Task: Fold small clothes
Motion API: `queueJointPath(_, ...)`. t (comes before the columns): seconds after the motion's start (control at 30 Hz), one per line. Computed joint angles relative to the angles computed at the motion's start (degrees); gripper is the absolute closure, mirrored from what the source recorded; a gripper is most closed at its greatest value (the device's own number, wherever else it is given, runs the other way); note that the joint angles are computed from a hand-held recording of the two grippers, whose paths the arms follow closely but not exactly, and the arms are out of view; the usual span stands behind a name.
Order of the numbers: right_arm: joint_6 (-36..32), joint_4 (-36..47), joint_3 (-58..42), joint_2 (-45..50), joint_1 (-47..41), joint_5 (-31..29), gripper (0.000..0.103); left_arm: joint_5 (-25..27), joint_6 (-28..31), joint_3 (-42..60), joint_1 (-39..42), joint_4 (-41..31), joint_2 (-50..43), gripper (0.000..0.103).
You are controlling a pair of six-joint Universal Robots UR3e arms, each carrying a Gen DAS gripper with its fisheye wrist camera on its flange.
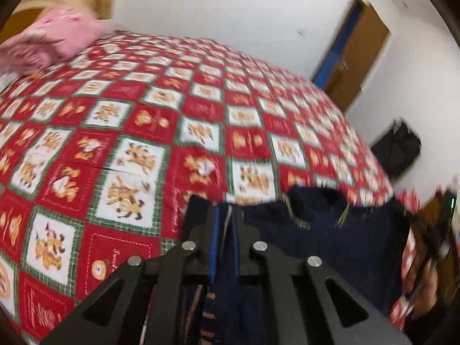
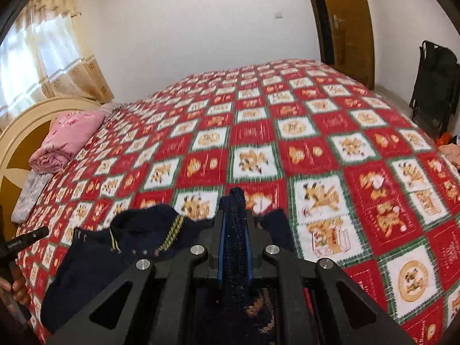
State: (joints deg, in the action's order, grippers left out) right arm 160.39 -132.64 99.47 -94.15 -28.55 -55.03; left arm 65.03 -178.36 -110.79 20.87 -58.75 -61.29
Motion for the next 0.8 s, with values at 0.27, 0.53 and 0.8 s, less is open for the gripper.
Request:
queueJointPath(0.27, -3.3, 3.6, 3.8, -5.4, -2.7, 3.9, 0.092, -2.6, 6.6, 1.0, -5.4, -4.6, -6.4, 0.054)
queueJointPath(0.53, -4.4, 5.5, 6.5, -8.4, -3.8, 2.8, 0.092, 3.3, 3.9, 3.4, -9.8, -3.5, -12.3, 0.044)
queueJointPath(0.8, -4.9, 5.8, 7.5, -9.8, -3.7, 2.7, 0.092, 4.0, 2.3, 0.4, -8.3, -2.7, -9.9, 0.043)
